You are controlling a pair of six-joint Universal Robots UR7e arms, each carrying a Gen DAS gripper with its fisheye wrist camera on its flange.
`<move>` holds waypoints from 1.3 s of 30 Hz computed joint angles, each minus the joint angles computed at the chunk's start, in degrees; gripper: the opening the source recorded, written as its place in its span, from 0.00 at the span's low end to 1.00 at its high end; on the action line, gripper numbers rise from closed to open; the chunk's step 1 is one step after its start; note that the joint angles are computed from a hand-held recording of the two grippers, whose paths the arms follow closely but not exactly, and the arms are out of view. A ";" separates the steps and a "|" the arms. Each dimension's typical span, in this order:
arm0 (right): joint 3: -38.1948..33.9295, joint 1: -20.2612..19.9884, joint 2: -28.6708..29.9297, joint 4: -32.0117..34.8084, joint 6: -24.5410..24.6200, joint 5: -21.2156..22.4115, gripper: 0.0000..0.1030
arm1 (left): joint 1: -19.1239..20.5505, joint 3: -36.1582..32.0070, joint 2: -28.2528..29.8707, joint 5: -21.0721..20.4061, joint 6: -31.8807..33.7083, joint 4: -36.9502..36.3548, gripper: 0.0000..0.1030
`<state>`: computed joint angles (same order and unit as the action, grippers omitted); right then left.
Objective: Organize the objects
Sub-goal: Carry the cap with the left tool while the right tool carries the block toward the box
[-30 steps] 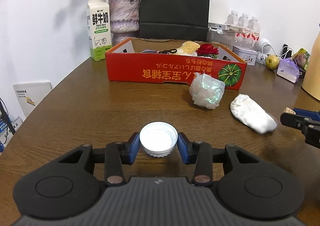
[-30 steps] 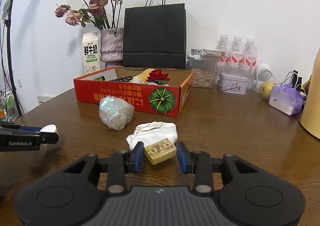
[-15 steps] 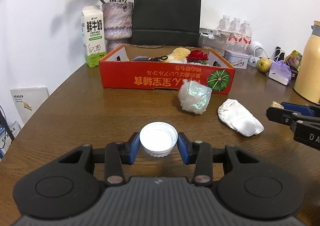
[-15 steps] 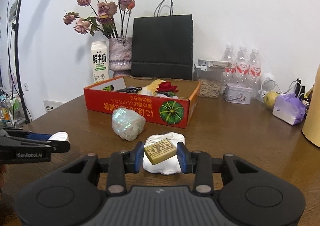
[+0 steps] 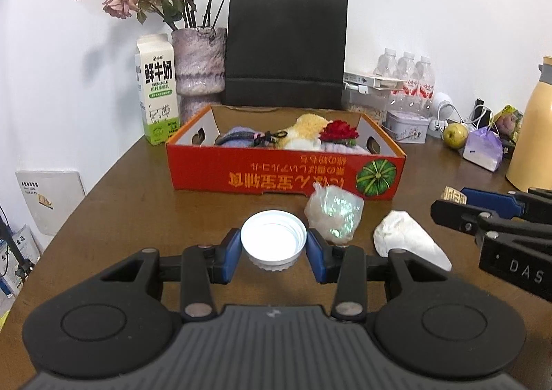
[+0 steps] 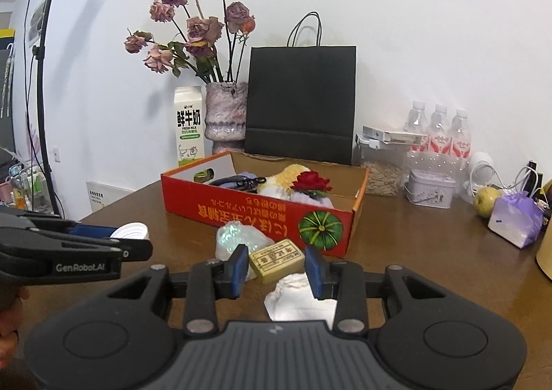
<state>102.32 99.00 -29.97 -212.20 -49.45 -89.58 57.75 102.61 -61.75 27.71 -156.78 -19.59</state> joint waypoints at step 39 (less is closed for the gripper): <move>-29.24 2.80 12.13 15.08 2.55 0.99 0.33 | 8.17 -21.83 7.59 9.46 7.17 2.79 0.40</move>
<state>73.08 101.79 -17.84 -197.11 -46.90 -88.59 65.92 80.77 -54.16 37.17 -149.61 -16.80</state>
